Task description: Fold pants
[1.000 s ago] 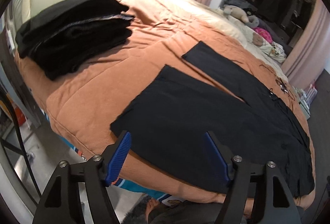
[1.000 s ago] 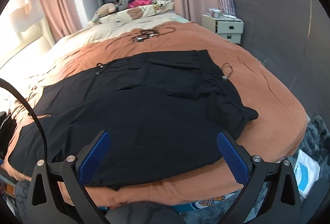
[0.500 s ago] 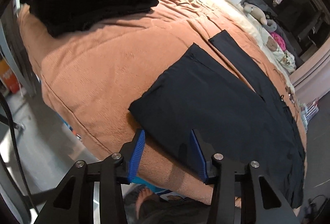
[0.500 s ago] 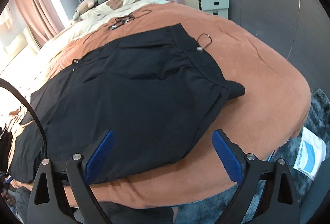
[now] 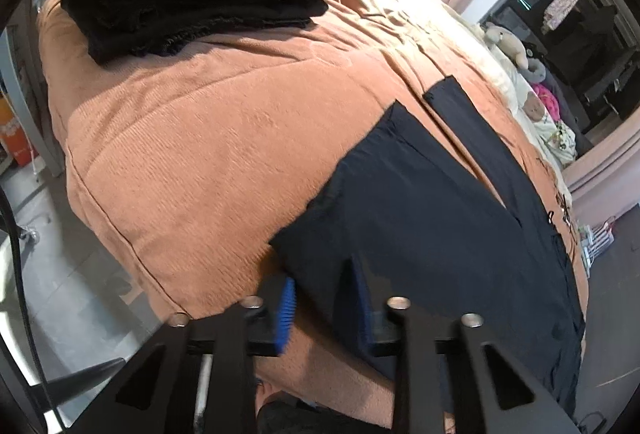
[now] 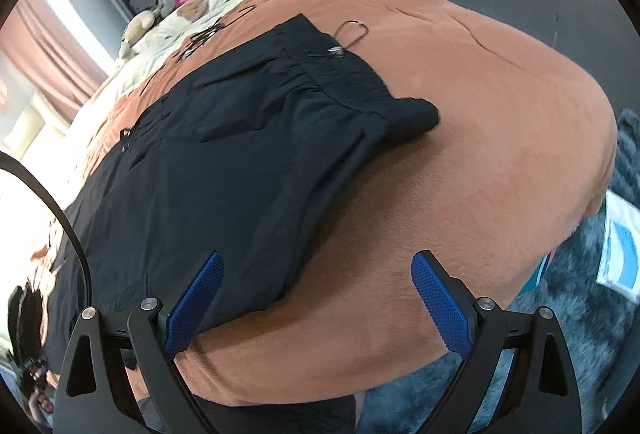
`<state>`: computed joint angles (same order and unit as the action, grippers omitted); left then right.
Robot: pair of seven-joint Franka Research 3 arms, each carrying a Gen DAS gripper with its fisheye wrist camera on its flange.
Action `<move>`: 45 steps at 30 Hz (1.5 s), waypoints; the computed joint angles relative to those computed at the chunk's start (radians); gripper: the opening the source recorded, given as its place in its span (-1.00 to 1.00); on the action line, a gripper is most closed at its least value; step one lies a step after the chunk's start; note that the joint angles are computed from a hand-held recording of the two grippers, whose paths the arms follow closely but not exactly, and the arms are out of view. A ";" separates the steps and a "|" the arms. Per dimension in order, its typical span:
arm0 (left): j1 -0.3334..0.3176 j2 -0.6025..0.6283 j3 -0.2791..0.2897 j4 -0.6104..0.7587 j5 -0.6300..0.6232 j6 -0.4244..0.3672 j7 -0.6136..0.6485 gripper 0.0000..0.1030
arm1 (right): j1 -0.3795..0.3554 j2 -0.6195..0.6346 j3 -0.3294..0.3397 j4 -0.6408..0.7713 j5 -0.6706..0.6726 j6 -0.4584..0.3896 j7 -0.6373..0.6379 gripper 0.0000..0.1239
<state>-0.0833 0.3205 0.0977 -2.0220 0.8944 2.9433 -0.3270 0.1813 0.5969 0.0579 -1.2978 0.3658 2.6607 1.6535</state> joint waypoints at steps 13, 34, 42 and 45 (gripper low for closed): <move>0.021 -0.023 -0.027 0.050 0.004 -0.098 0.038 -0.82 | -0.125 0.017 0.105 -0.003 0.258 0.043 -0.130 0.22; 0.049 0.020 -0.067 0.263 -0.096 -0.256 0.290 -0.82 | -0.129 0.099 0.117 0.102 0.295 0.103 -0.106 -0.92; 0.048 0.080 -0.062 0.409 -0.145 -0.281 0.408 -0.82 | -0.122 0.095 0.129 0.129 0.299 0.130 -0.142 -0.92; 0.050 0.126 -0.062 0.498 -0.176 -0.294 0.466 -0.82 | -0.110 0.113 0.124 0.173 0.284 0.134 -0.146 -0.93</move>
